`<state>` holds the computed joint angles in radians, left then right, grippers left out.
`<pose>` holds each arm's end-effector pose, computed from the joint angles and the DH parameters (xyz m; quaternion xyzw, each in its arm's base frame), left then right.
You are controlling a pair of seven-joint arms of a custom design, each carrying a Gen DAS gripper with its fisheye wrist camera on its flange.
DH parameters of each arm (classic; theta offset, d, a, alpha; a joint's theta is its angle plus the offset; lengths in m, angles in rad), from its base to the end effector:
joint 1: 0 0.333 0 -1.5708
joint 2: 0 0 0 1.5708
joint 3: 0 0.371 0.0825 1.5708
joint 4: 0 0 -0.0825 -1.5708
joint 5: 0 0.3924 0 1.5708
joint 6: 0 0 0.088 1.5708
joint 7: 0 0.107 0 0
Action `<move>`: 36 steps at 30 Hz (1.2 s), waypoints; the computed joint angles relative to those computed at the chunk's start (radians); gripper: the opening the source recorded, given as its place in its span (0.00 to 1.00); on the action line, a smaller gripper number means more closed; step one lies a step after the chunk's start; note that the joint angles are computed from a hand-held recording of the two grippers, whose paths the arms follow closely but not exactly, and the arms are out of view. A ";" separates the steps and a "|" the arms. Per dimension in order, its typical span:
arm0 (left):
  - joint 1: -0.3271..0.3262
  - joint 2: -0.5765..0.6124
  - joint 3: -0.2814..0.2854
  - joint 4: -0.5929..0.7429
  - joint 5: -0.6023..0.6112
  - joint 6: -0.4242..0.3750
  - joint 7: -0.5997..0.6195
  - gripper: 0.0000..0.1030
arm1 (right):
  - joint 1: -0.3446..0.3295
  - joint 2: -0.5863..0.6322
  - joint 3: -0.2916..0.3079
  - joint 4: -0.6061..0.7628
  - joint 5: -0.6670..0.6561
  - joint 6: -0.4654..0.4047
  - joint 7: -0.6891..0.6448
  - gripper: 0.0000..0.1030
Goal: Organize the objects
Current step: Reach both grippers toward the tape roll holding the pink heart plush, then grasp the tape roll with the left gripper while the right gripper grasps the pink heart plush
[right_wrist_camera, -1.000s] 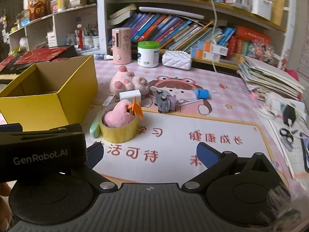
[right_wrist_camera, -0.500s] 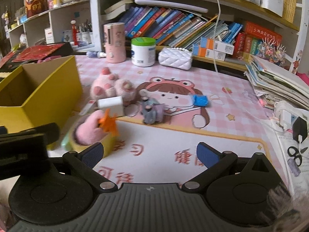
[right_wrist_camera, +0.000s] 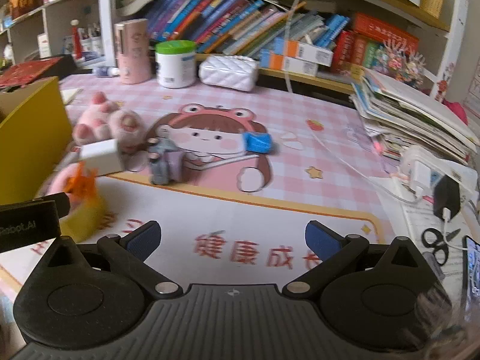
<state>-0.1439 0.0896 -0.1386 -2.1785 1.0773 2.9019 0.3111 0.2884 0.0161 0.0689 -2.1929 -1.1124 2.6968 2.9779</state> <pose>0.5457 -0.2117 0.4492 -0.6548 0.6536 -0.2666 0.2701 0.5232 0.2271 0.4669 -0.6061 0.6915 -0.3137 0.2368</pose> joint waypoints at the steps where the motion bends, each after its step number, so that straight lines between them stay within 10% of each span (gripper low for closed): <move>1: -0.007 0.013 0.000 0.010 -0.008 -0.014 0.022 0.99 | -0.004 -0.003 -0.004 -0.003 -0.004 -0.001 0.009 1.00; 19: -0.054 0.125 0.007 0.127 0.001 -0.104 0.141 0.84 | -0.043 0.000 -0.023 -0.019 0.032 0.020 -0.014 1.00; 28: -0.051 0.048 0.048 0.137 0.405 0.151 -0.270 0.84 | -0.043 0.008 -0.024 -0.012 0.033 0.044 -0.011 1.00; 36: -0.001 -0.025 0.008 0.101 0.524 0.109 -0.437 0.84 | -0.043 0.016 -0.024 -0.010 0.040 0.121 -0.040 1.00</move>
<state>-0.1453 0.0651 -0.1308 -2.0776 1.6016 3.0107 -0.1260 0.2453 0.0321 0.0448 -2.2031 -1.0725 2.8180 2.9384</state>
